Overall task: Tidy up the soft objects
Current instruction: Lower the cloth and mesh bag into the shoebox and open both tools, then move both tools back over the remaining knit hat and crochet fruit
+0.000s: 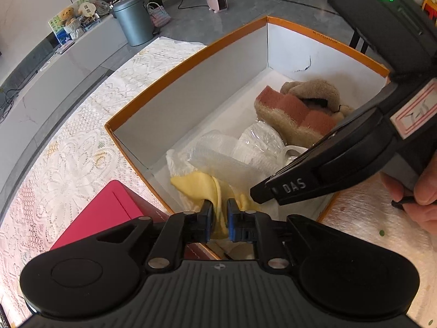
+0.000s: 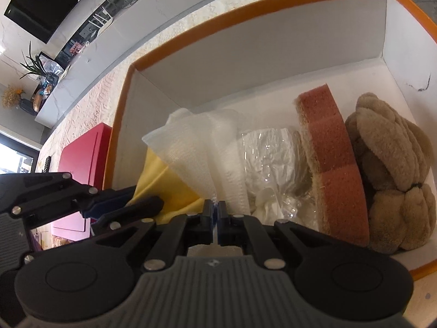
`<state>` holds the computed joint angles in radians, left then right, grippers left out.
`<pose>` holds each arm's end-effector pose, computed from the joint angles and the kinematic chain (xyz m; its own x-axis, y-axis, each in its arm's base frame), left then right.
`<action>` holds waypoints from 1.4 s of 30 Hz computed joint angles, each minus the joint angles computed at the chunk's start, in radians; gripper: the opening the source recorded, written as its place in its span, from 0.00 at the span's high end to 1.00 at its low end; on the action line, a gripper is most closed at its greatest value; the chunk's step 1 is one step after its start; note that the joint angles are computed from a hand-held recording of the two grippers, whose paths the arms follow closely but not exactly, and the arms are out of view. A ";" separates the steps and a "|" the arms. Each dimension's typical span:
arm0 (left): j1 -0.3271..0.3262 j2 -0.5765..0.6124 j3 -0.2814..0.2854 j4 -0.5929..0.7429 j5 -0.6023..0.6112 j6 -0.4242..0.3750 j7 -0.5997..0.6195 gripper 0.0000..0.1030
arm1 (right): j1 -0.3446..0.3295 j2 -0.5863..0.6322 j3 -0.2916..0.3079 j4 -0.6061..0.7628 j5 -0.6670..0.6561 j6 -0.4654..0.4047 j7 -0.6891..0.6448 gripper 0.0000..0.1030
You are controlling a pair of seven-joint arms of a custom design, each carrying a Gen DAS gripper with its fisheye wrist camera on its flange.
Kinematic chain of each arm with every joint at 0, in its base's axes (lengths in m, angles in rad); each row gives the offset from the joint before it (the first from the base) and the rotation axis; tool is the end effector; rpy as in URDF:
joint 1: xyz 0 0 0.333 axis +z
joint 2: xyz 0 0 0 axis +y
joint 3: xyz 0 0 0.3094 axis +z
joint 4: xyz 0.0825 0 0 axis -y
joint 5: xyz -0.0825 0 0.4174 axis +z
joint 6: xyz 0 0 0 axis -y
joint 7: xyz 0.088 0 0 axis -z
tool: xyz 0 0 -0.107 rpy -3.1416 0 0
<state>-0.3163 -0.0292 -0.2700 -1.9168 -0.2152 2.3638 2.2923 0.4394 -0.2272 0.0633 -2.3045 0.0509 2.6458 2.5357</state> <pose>0.5169 -0.3484 0.5379 -0.9055 -0.3985 -0.1460 -0.2939 0.8370 -0.4616 0.4799 0.2637 0.4796 -0.3609 -0.8117 -0.4591 -0.8077 0.5182 -0.2813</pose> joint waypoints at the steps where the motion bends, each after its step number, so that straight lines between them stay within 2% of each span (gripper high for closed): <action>1: 0.001 -0.001 0.002 0.001 -0.013 -0.004 0.005 0.75 | -0.002 0.001 0.002 0.002 -0.004 -0.002 0.004 0.95; 4: 0.004 -0.011 0.006 -0.001 -0.059 -0.014 0.028 0.62 | -0.005 -0.004 0.006 0.003 -0.017 -0.008 0.012 0.86; 6: 0.005 -0.030 0.007 -0.022 -0.073 0.012 0.042 0.61 | -0.011 -0.015 0.013 -0.003 -0.042 -0.013 0.037 0.74; 8: 0.009 -0.049 0.012 -0.035 -0.113 0.018 0.053 0.56 | -0.012 -0.034 0.016 -0.013 -0.056 -0.012 0.054 0.67; 10: 0.013 -0.068 0.021 -0.043 -0.171 0.009 0.067 0.47 | -0.014 -0.054 0.020 -0.020 -0.078 -0.017 0.075 0.63; 15: 0.015 -0.157 0.038 -0.119 -0.314 0.063 0.102 0.42 | -0.030 -0.114 0.051 -0.035 -0.182 -0.034 0.159 0.51; 20: -0.002 -0.264 0.062 -0.232 -0.468 0.178 0.150 0.37 | -0.065 -0.189 0.123 -0.054 -0.370 -0.064 0.328 0.47; 23: -0.012 -0.324 0.082 -0.297 -0.552 0.242 0.153 0.37 | -0.085 -0.209 0.187 -0.039 -0.510 -0.099 0.441 0.40; 26: -0.022 -0.386 0.096 -0.365 -0.616 0.321 0.146 0.37 | -0.093 -0.222 0.253 -0.023 -0.655 -0.138 0.559 0.38; 31: -0.047 -0.473 0.131 -0.464 -0.691 0.440 0.179 0.37 | -0.083 -0.197 0.341 0.022 -0.865 -0.179 0.729 0.37; 33: -0.051 -0.505 0.131 -0.512 -0.695 0.522 0.199 0.37 | -0.074 -0.165 0.366 0.054 -0.938 -0.197 0.775 0.37; 35: -0.055 -0.533 0.140 -0.551 -0.688 0.569 0.206 0.37 | -0.058 -0.130 0.383 0.081 -0.993 -0.217 0.817 0.37; 38: -0.040 -0.567 0.162 -0.593 -0.667 0.564 0.175 0.37 | -0.028 -0.066 0.391 0.127 -1.057 -0.226 0.868 0.37; 42: 0.040 -0.594 0.158 -0.631 -0.603 0.522 0.075 0.37 | 0.024 0.028 0.375 0.193 -1.091 -0.227 0.882 0.38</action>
